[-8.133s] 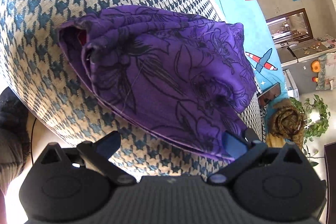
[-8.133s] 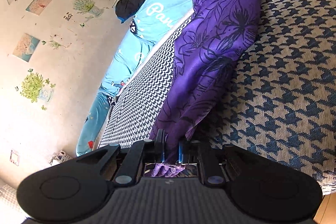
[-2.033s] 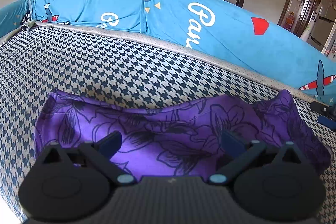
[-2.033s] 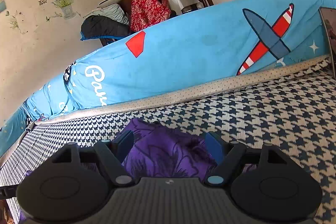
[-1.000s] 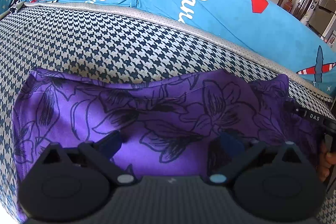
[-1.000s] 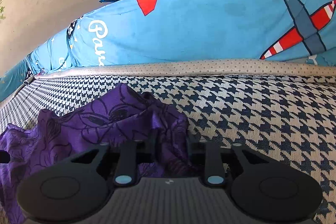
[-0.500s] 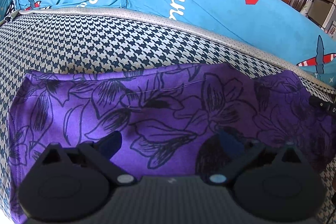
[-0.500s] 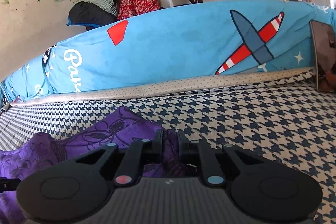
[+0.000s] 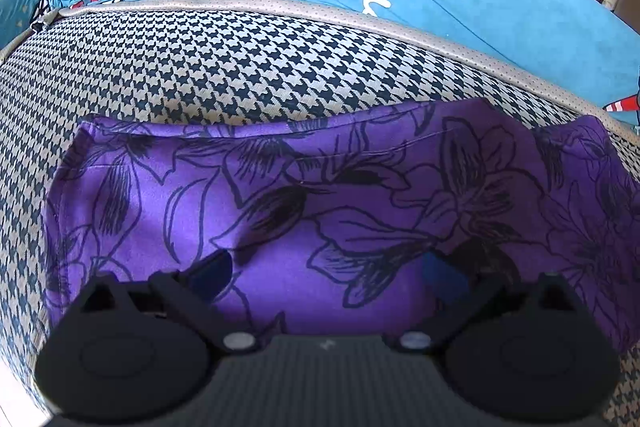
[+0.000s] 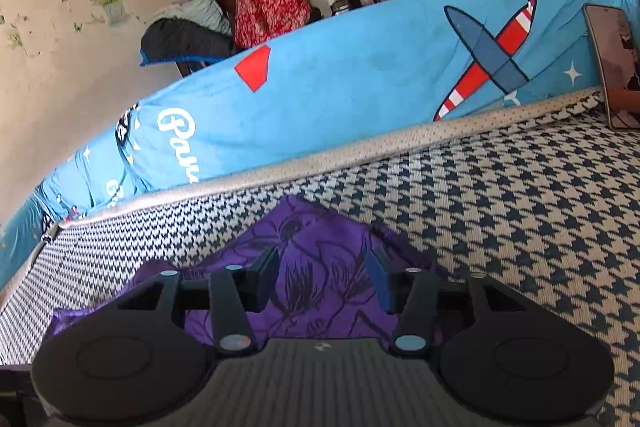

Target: Fold clothes

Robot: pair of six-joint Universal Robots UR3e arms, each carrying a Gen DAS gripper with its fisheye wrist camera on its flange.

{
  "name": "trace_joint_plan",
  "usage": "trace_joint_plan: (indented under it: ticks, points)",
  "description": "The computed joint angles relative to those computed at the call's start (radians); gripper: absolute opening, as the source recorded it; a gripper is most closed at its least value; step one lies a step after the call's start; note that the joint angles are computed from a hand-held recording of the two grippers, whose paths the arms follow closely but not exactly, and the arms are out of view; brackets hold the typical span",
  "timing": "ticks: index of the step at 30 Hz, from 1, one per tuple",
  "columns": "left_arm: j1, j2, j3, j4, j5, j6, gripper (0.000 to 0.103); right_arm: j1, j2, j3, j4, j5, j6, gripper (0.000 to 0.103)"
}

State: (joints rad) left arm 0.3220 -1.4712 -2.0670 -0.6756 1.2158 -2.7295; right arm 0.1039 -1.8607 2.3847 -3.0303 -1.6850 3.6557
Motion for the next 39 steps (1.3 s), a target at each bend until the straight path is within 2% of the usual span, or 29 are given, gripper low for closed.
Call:
trace_joint_plan:
  ticks: [8,12,15,16,18,20,26,30,34,36,39]
  points:
    - [0.062,0.027,-0.002,-0.039,-0.064,0.027,0.101,-0.011,-0.123,0.060,0.123,0.141,0.158,0.055]
    - [0.071,0.040,-0.016,-0.043,-0.061,0.073,0.101,-0.055,-0.154,0.107,0.128,0.226,0.176,0.055]
    - [0.079,0.039,-0.025,-0.056,-0.040,0.096,0.101,-0.048,-0.106,0.087,0.174,0.180,0.214,0.054]
    - [0.086,0.041,-0.026,-0.069,-0.038,0.104,0.101,-0.052,-0.095,0.093,0.173,0.171,0.234,0.050]
    - [0.115,0.055,-0.025,-0.124,-0.060,0.138,0.101,-0.045,-0.077,0.090,0.171,0.148,0.252,0.050]
    - [0.142,0.086,-0.045,-0.151,-0.074,0.180,0.101,0.003,-0.040,0.055,0.181,0.085,0.229,0.050]
    - [0.203,0.152,-0.122,-0.129,-0.078,0.249,0.102,0.219,0.094,-0.081,0.219,-0.169,0.228,0.052]
    - [0.274,0.211,-0.164,-0.204,-0.124,0.274,0.103,0.315,0.124,-0.057,0.036,-0.180,0.176,0.053]
    - [0.322,0.331,-0.279,-0.182,-0.137,0.340,0.103,0.424,0.269,-0.141,-0.081,-0.229,0.106,0.054]
    - [0.358,0.413,-0.338,-0.195,-0.154,0.384,0.103,0.464,0.330,-0.197,-0.075,-0.247,0.079,0.054]
    - [0.454,0.573,-0.411,-0.304,-0.209,0.471,0.103,0.539,0.429,-0.295,-0.004,-0.326,0.048,0.055]
